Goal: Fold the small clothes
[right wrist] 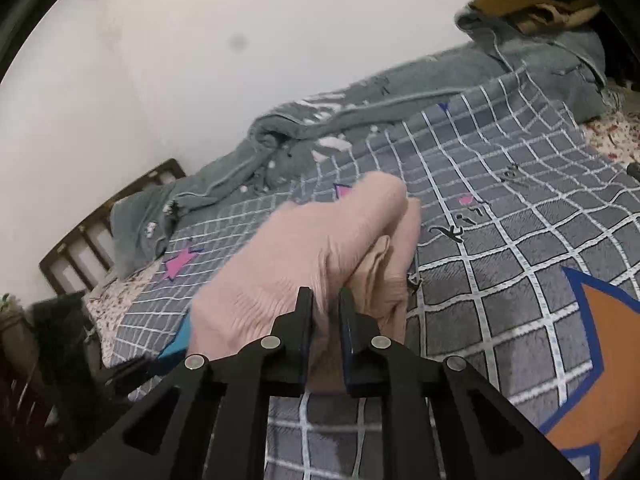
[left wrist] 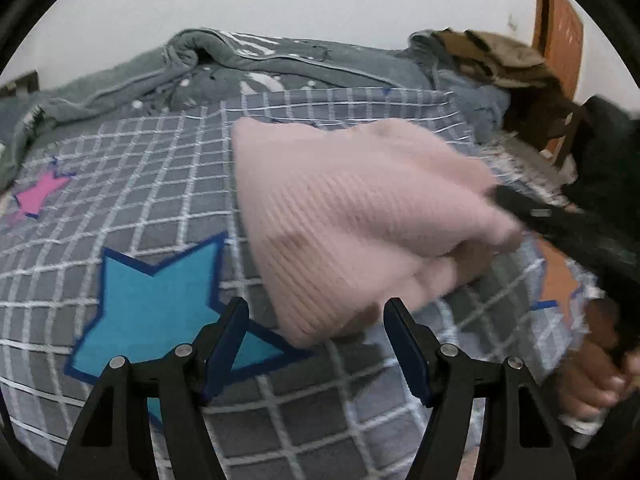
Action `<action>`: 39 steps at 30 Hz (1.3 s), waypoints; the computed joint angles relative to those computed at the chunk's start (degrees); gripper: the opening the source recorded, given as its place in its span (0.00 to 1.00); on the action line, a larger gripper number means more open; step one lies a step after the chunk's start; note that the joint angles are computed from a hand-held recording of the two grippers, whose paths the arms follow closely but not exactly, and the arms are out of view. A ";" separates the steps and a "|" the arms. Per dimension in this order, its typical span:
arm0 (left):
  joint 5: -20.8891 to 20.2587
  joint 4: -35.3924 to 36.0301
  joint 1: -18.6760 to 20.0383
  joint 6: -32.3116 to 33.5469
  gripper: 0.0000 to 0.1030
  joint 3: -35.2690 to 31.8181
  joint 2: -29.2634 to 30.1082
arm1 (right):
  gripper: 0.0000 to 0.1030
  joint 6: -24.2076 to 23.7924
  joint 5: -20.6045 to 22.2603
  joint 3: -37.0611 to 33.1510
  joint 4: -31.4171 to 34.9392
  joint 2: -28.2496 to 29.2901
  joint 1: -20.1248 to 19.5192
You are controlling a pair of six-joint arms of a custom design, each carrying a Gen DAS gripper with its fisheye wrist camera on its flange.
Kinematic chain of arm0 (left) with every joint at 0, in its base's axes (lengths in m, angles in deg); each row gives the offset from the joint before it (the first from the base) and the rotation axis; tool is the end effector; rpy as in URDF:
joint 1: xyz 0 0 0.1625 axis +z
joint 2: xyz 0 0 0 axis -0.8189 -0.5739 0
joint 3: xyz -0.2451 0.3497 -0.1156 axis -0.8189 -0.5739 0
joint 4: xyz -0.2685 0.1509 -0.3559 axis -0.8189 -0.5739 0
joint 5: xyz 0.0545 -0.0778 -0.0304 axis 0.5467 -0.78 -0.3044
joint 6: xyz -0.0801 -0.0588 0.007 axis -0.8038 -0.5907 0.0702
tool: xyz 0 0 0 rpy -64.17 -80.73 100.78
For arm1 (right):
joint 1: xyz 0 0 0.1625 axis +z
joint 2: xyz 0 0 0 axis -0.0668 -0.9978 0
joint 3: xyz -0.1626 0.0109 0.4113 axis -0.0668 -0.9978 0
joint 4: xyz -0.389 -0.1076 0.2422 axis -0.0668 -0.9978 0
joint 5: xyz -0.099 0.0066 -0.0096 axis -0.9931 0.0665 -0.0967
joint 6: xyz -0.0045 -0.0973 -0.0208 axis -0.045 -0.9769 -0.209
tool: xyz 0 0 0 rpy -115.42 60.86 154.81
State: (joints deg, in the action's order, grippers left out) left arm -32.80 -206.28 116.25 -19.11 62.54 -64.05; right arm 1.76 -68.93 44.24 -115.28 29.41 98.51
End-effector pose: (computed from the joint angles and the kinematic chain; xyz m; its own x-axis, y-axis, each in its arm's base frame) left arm -0.1452 -0.7077 0.1766 -0.7546 -0.1334 -0.6424 0.4323 0.6355 -0.6397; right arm 0.2154 -0.8072 0.1226 -0.8071 -0.5584 0.1920 -0.5547 0.6054 -0.5708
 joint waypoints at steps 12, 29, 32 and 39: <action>-1.36 -3.23 0.37 3.88 0.64 0.55 -0.04 | 0.39 -5.34 2.52 2.12 -0.52 -0.40 0.53; -11.34 -5.08 2.32 2.79 0.16 5.49 -4.71 | 0.05 -6.70 -0.72 3.06 -0.58 -1.67 -0.58; -11.19 -4.09 2.00 3.00 0.18 7.52 -6.61 | 0.05 -7.21 -4.19 3.10 -1.74 -1.31 -0.34; -10.77 -6.92 2.91 -0.85 0.41 10.60 -10.73 | 0.22 -5.81 0.41 3.37 -0.48 -2.66 -0.83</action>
State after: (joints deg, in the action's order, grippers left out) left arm -43.57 -213.20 119.16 -19.96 73.14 -74.78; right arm -4.04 -68.51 47.61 -115.76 26.75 97.68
